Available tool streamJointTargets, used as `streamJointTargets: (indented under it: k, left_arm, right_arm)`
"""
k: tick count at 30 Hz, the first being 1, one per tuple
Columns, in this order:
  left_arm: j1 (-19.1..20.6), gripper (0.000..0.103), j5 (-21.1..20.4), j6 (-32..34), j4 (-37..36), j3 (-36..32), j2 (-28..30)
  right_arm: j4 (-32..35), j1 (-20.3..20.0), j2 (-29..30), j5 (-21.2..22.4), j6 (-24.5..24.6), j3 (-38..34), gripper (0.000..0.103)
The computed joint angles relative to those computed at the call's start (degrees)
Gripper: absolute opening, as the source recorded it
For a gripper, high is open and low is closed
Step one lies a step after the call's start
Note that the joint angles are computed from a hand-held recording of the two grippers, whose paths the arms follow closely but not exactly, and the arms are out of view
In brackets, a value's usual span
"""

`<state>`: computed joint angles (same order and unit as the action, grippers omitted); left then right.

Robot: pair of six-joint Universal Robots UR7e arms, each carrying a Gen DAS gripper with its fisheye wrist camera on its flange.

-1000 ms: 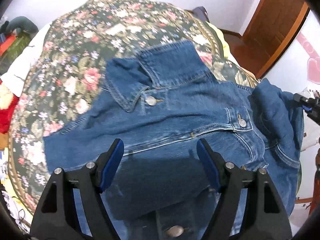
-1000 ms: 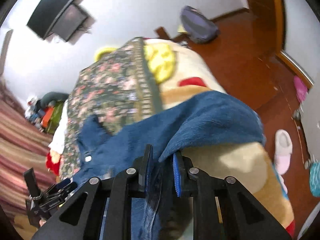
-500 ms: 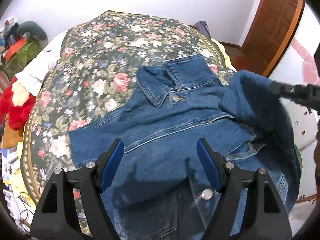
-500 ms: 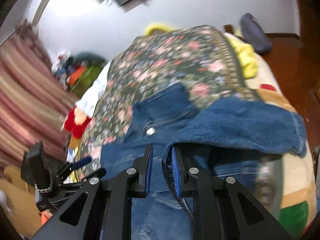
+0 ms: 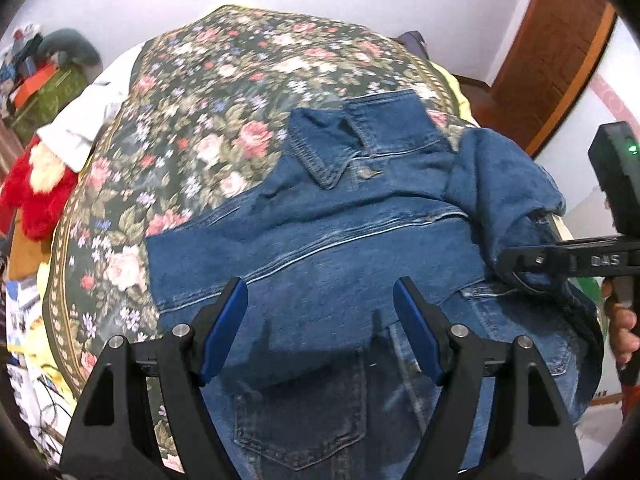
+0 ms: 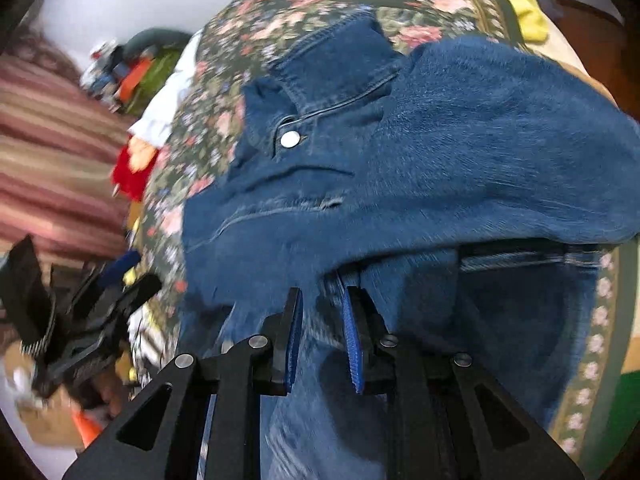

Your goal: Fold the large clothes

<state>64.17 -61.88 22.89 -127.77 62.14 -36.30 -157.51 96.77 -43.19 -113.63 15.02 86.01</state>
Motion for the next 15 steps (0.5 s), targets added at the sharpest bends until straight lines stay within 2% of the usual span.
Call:
streamJointTargets:
  k: [6,9,10,13,15]
  left_arm:
    - [-3.18,0.075,-2.84,2.50,-0.26,0.73,0.88]
    - [-5.42,0.075,-2.69,5.16,-2.13,1.56,2.06]
    - [-6.20,0.075,-2.61,6.13,-2.48,1.62,2.70]
    - [-8.62,0.075,-1.17,9.74,-4.67,2.12,4.91]
    - [-10.16,0.075,-0.13,12.84,-6.02,2.32,6.59]
  right_arm:
    - [-6.23,1.21,-6.03,-4.26,-3.81,8.13,0.017]
    - [-11.03,2.17,-8.74,-11.05,-6.70,12.08,0.017]
    - [-13.80,2.73,-9.41,-15.40,-8.38,13.52,0.017]
    - [-18.87,2.77,-12.03,-20.75,-11.00,17.35,0.017]
    - [-21.24,2.21,-13.56,-22.53,-11.53,19.48,0.017]
